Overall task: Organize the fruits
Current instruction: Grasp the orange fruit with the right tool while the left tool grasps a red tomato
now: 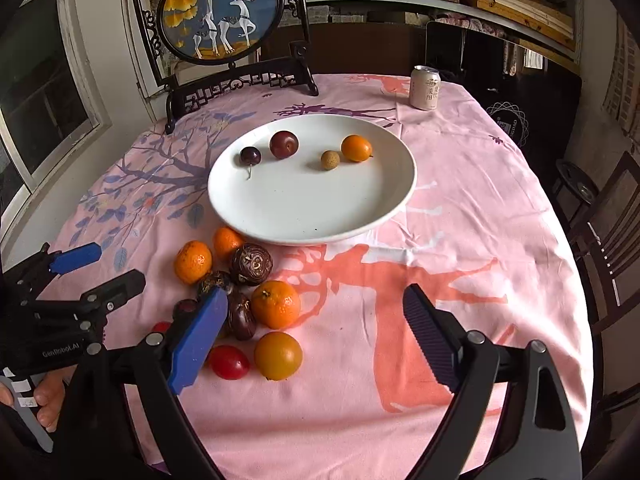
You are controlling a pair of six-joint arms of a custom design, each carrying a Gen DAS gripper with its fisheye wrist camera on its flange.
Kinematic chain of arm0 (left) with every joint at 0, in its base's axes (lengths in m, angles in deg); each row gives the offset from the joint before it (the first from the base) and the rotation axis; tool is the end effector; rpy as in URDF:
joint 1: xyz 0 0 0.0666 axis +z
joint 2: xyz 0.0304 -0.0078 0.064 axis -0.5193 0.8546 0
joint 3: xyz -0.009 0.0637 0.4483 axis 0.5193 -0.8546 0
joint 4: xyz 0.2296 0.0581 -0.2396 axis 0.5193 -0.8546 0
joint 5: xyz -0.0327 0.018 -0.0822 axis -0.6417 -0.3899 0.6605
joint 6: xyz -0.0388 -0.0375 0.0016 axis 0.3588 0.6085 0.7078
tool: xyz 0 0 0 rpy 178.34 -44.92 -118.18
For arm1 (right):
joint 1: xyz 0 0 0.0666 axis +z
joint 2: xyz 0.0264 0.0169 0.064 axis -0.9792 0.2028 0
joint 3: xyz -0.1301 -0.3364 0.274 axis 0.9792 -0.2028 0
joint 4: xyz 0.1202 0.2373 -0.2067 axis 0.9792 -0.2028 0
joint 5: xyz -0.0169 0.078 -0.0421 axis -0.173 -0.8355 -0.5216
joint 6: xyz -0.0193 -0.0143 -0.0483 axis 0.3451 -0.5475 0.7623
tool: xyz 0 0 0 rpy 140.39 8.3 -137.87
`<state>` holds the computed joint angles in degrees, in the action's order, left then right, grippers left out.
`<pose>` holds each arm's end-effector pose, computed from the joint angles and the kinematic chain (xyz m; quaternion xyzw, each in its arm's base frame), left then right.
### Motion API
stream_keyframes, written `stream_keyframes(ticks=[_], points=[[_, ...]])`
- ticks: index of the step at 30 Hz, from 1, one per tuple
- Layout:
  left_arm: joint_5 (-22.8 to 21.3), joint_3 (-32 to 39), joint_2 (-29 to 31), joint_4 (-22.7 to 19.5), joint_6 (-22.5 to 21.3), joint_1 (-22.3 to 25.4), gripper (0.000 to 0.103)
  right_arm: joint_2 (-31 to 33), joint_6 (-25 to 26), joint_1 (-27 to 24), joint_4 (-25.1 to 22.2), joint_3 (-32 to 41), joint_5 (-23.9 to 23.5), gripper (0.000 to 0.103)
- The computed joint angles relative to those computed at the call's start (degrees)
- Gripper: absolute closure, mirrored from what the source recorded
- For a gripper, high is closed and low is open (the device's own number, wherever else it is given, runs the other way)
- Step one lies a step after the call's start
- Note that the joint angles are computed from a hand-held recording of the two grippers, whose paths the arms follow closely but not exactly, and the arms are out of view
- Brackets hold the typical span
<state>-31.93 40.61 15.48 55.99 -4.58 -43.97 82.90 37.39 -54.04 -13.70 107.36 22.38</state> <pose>0.5305 -0.1121 0.3513 -0.0790 0.9322 0.0092 0.3531 0.5849 0.2660 0.3544 -0.1819 0.9145 0.1200 0.3409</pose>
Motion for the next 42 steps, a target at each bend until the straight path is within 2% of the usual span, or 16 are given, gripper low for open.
stream_keyframes(ticks=[5, 11, 12, 15, 18, 19, 20, 28, 30, 31, 32, 35, 36, 37, 38, 42], points=[[0.5, -3.9, -1.73, 0.19, 2.26, 0.66, 0.014, -0.55, -0.07, 0.59, -0.15, -1.99, 0.78, 0.013], [2.37, -7.05, -2.8, 0.41, 1.32, 0.71, 0.014, 0.43, -0.05, 1.4, -0.36, -4.98, 0.25, 0.012], [2.57, -7.16, -2.67, 0.28, 1.34, 0.66, 0.014, 0.68, -0.29, 1.39, 0.19, -5.3, -0.51, 0.015], [3.21, -7.19, -2.11, -0.61, 1.49, 0.64, 0.014, 2.26, -0.43, 1.34, -1.3, -3.86, -2.64, 0.042], [4.11, -7.38, -2.06, -0.75, 1.34, 0.56, 0.014, 3.98, -0.89, 1.36, -2.05, -2.34, -3.14, 0.051], [4.27, -7.43, -2.0, -0.75, 1.06, 0.42, 0.014, 4.46, -0.95, 1.15, -2.09, -1.97, -3.84, 0.063], [4.37, -7.34, -1.86, -0.92, 0.75, 0.25, 0.014, 5.06, -1.08, 0.86, -3.18, -1.21, -5.28, 0.067], [6.89, -5.43, 0.57, -2.35, -0.14, -0.69, 0.015, 1.18, -0.55, 0.61, -1.08, -5.92, -1.16, 0.067], [6.99, -4.65, 1.55, -2.6, -0.18, -0.89, 0.022, 0.81, -0.65, 0.25, -1.13, -6.68, -1.98, 0.067], [6.58, -4.03, 2.17, -3.05, -0.3, -1.06, 0.035, 0.81, -0.65, 0.11, -1.18, -6.8, -2.42, 0.067], [6.52, -3.32, 2.88, -3.52, -0.52, -1.13, 0.041, 0.79, -0.6, 0.04, -1.22, -6.94, -2.72, 0.067], [3.94, -2.39, 3.98, -2.28, -1.37, -1.8, 0.051, 1.01, -0.92, -0.15, -1.42, -6.86, -4.01, 0.067], [4.16, -2.18, 4.15, -1.95, -1.62, -1.8, 0.055, 1.11, -1.09, -0.18, -1.52, -6.74, -4.25, 0.067], [5.46, -2.19, 4.07, -1.53, -1.74, -1.58, 0.068, 1.18, -1.22, -0.18, -1.62, -6.64, -4.25, 0.067], [7.29, -2.39, 3.75, -1.01, -1.56, -1.3, 0.073, 1.18, -1.19, -0.12, -1.69, -6.57, -4.3, 0.067], [6.89, -3.92, 1.88, 1.29, -1.58, -1.33, 0.073, 0.57, -0.81, 0.2, -0.85, -6.92, -4.49, 0.067]])
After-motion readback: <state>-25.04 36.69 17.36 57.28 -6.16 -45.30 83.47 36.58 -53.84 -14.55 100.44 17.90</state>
